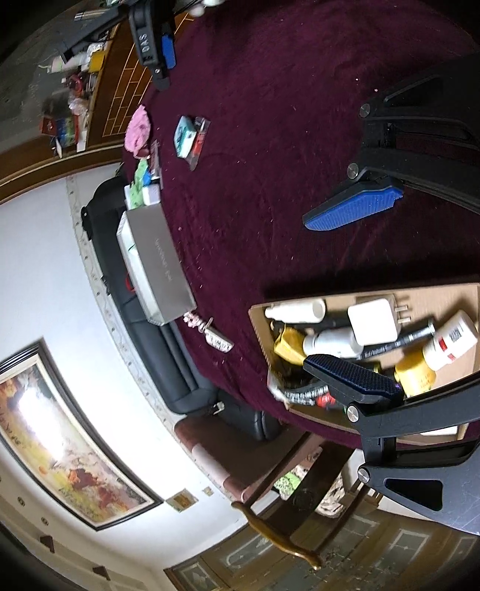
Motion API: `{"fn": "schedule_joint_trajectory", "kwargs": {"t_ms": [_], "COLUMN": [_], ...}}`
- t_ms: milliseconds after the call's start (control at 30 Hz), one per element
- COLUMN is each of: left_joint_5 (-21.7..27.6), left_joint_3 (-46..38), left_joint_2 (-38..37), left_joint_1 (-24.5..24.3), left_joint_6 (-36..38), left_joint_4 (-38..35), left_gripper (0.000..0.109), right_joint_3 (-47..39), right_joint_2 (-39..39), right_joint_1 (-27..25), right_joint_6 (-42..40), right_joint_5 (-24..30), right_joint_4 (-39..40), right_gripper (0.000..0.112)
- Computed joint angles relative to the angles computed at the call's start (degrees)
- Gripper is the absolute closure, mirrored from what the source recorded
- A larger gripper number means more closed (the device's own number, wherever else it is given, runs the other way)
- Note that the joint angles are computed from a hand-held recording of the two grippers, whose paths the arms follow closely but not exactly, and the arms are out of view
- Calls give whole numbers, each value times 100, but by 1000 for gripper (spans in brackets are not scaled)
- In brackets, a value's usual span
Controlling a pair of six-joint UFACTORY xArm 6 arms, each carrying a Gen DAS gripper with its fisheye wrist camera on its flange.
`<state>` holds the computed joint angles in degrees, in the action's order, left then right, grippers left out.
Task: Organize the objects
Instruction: 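Move both open tools back toward the teal tissue pack and candle package, then grasp the teal tissue pack with the right tool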
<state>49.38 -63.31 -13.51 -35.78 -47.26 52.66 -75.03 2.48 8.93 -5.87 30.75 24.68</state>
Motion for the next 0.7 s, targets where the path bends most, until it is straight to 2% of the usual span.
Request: {"fn": "schedule_joint_trajectory", "kwargs": {"t_ms": [233,333,433,633,700], "left_joint_5": [-316,-411,-529,-790,-852], "left_joint_3": [-129,-114,-91,9,31], "left_joint_2": [309,344,376,410,427], "left_joint_1": [206,273,356,550,604], "left_joint_6": [324,367,405,572,617], "left_joint_4": [-557,-647,-778,-1083,-1166], "left_gripper": [45,45,45,45,45], "right_joint_3": [-1046,-1684,-2260,-3107,-3424], "right_joint_2": [992,1526,2035,2800,2998], "right_joint_1": [-217,-351,-424,-477,-411], "right_joint_6": [83,102,659,1541,1763], "right_joint_5": [515,1038,1406,1583,1634], "right_joint_4": [227,1009,1269,1766,1514], "right_gripper": [52,52,53,52,52]}}
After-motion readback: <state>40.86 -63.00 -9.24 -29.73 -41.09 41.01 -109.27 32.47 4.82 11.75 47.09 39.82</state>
